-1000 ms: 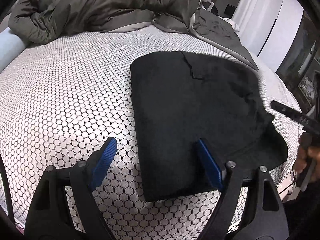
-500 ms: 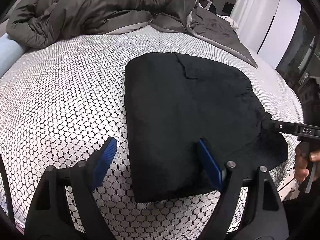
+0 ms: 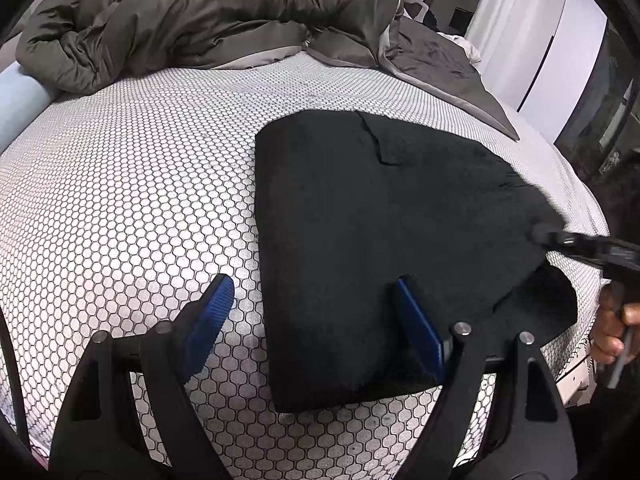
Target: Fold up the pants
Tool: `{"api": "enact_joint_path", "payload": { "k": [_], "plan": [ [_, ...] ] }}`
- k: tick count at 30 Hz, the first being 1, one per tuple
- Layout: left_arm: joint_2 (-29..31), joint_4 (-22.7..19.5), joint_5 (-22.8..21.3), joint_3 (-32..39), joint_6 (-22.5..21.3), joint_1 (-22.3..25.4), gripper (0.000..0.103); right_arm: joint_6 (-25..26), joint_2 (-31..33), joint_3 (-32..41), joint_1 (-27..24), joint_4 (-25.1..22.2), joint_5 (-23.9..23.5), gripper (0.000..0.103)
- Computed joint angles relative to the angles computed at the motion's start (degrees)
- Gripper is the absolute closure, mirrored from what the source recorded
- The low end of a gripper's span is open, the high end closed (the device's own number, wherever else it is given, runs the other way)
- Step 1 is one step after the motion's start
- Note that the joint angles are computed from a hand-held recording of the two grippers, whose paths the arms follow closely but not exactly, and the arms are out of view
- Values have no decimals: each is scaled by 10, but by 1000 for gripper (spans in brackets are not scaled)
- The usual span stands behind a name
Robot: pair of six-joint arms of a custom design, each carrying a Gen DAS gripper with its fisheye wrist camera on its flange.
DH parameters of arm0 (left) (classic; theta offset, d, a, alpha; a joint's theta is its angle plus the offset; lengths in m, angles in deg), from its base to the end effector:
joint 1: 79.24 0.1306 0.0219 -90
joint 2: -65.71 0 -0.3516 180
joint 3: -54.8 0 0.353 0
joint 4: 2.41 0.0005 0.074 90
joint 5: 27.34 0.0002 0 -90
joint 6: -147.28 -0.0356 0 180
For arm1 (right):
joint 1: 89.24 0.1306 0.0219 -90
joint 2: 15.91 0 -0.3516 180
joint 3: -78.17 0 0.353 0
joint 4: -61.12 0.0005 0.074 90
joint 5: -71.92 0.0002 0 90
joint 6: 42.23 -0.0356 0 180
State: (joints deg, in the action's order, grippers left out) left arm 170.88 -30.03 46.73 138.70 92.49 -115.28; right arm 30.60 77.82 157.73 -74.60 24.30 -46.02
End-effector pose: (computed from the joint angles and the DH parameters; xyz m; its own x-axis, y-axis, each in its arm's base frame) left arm 0.4210 -0.2948 0.2602 -0.7398 -0.1473 -0.6564 -0.0083 0.9776 -0.2101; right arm 0.4344 0.1302 0.3130 -0.8685 0.0427 -0.4939 -0.2640 0.8034 0.5337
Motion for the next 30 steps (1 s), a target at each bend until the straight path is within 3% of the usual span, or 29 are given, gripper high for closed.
{"api": "enact_joint_path", "payload": {
  "k": [6, 9, 10, 12, 15, 17, 21, 22, 23, 24, 26, 30],
  "plan": [
    [-23, 14, 1, -23, 10, 9, 23, 8, -122, -39, 5, -13, -29, 91],
    [-25, 12, 5, -26, 16, 13, 23, 12, -147, -63, 2, -33, -28, 91],
    [-23, 10, 5, -24, 15, 13, 23, 14, -139, -62, 8, -40, -14, 91],
    [-17, 2, 3, -16, 13, 11, 23, 56, -102, -52, 22, -100, 72, 87],
    [-15, -2, -6, -10, 3, 1, 23, 64, -79, -47, 14, -127, 66, 78],
    [-15, 2, -6, -9, -11, -5, 23, 73, -106, -55, 13, -122, 78, 51],
    [6, -18, -21, 14, -46, -20, 23, 55, -149, -79, 0, -69, 89, 46],
    [11, -24, -26, 18, -52, -23, 23, 45, -146, -82, -2, -63, 91, 52],
    [13, -25, -27, 19, -53, -24, 23, 36, -141, -82, 0, -58, 100, 75],
    [12, -25, -26, 18, -50, -24, 23, 26, -135, -85, -3, -54, 97, 86],
    [9, -24, -23, 16, -42, -21, 23, 10, -139, -91, -5, -44, 72, 95],
    [3, -22, -25, 11, -34, -16, 23, -8, -170, -103, -22, -3, -6, 96]
  ]
}}
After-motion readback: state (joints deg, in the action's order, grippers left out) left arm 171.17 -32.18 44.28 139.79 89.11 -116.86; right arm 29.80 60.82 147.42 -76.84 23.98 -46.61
